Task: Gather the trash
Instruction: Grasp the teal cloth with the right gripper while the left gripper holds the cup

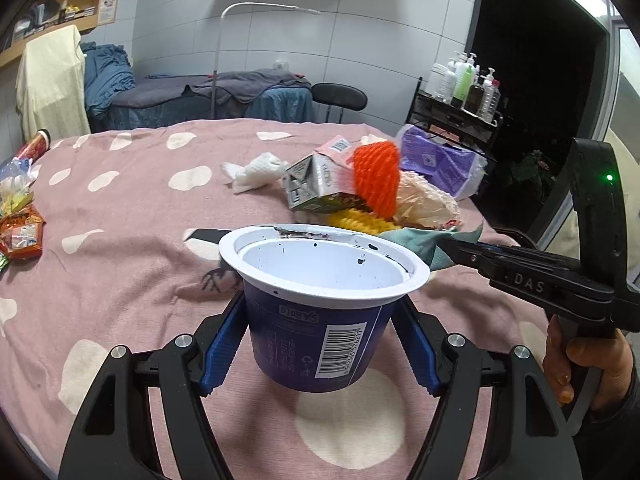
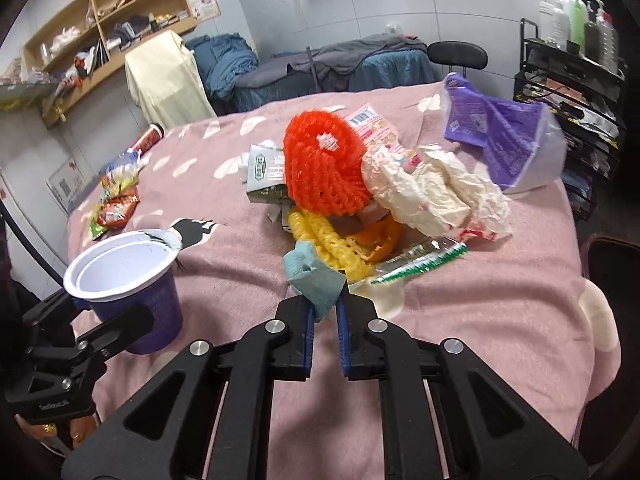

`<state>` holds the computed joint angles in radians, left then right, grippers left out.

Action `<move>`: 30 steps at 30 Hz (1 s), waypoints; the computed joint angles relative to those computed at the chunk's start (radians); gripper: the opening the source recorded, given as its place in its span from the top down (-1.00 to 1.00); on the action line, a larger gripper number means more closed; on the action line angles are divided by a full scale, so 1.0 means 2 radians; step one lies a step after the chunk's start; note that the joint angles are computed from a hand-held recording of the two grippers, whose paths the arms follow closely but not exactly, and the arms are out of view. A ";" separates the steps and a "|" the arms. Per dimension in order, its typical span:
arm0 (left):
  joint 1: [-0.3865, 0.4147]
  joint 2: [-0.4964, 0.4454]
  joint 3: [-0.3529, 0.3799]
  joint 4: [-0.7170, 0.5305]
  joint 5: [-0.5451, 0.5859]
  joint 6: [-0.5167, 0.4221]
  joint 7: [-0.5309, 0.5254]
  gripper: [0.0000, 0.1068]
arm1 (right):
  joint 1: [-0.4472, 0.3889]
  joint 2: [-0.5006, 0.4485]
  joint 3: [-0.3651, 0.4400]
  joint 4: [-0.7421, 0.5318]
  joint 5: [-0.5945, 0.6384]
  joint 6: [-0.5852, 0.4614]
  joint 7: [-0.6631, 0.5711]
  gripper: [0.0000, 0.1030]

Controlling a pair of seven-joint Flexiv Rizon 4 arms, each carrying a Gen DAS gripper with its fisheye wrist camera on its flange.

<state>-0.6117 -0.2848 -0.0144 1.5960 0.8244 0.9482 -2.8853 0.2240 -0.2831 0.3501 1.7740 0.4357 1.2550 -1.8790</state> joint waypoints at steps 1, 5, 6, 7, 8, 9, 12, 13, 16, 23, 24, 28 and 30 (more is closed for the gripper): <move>0.003 -0.002 -0.002 -0.001 -0.004 0.008 0.004 -0.32 | -0.008 0.006 0.003 0.002 0.010 -0.002 -0.005 0.79; 0.005 -0.017 -0.005 -0.014 -0.019 0.044 0.022 -0.32 | -0.018 0.030 -0.001 0.023 0.037 0.021 -0.011 0.79; 0.003 -0.023 -0.004 -0.021 -0.021 0.051 0.028 -0.32 | -0.022 0.038 -0.004 0.031 0.046 0.030 -0.013 0.79; 0.000 -0.029 -0.003 -0.027 -0.024 0.058 0.034 -0.32 | -0.023 0.045 -0.008 0.038 0.050 0.039 -0.011 0.79; -0.003 -0.035 -0.001 -0.033 -0.028 0.063 0.039 -0.32 | -0.024 0.051 -0.013 0.046 0.052 0.051 -0.008 0.79; -0.003 -0.042 -0.001 -0.041 -0.035 0.073 0.049 -0.32 | -0.025 0.054 -0.019 0.051 0.051 0.058 -0.003 0.79; -0.007 -0.065 0.000 -0.061 -0.061 0.091 0.084 -0.33 | -0.010 0.066 -0.055 0.091 -0.007 0.110 0.057 0.79; -0.007 -0.074 -0.001 -0.070 -0.071 0.096 0.099 -0.33 | -0.009 0.067 -0.065 0.103 -0.027 0.125 0.077 0.79; -0.006 -0.098 -0.009 -0.091 -0.105 0.113 0.147 -0.33 | -0.010 0.070 -0.100 0.133 -0.091 0.154 0.149 0.79; -0.009 -0.155 -0.023 -0.146 -0.184 0.113 0.252 -0.33 | -0.023 0.049 -0.169 0.168 -0.197 0.172 0.275 0.79; -0.013 -0.163 -0.021 -0.156 -0.193 0.108 0.263 -0.33 | -0.024 0.044 -0.179 0.170 -0.211 0.171 0.292 0.79; -0.027 -0.184 -0.009 -0.183 -0.223 0.099 0.301 -0.33 | -0.048 0.022 -0.177 0.165 -0.232 0.163 0.326 0.79; -0.035 -0.193 -0.001 -0.196 -0.236 0.095 0.316 -0.33 | -0.048 0.012 -0.188 0.165 -0.253 0.161 0.348 0.79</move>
<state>-0.6821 -0.6706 -0.0161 1.2041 0.3527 1.1389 -2.2530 0.1278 -0.2589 -0.0260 2.1034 -0.0707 1.5772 -1.1838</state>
